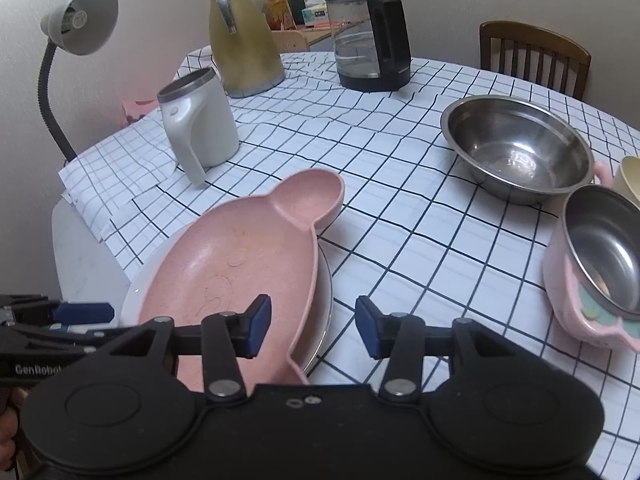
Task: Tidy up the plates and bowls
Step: 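Open both tools and lift them off the pink bear plate, then move both tools to the rim of the large steel bowl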
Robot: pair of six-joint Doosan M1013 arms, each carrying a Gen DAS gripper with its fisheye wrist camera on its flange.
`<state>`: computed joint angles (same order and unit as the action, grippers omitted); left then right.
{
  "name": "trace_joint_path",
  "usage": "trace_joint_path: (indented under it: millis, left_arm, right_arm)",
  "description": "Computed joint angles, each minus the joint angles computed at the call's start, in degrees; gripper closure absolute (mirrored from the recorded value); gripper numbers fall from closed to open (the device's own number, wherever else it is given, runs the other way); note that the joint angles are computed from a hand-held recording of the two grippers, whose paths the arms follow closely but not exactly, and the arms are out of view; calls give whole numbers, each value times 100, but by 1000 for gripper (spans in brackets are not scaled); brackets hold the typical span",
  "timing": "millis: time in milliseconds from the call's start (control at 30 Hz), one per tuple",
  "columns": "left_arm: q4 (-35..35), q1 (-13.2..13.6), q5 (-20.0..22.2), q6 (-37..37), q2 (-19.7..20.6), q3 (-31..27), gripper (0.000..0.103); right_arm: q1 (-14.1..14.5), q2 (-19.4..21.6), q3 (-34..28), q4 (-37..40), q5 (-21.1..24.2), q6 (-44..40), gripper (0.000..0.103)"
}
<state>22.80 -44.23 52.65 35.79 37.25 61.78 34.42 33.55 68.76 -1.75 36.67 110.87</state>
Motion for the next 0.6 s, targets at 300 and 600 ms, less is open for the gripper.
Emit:
trace_joint_path:
  millis: [300, 600]
  left_arm:
    - [249, -100, -294, 175, -135, 55, 36]
    - [433, -203, -659, 367, -298, 155, 31]
  right_arm:
    - [109, -351, 358, -278, -348, 405, 38]
    - [273, -725, 732, -1135, -673, 1218, 17]
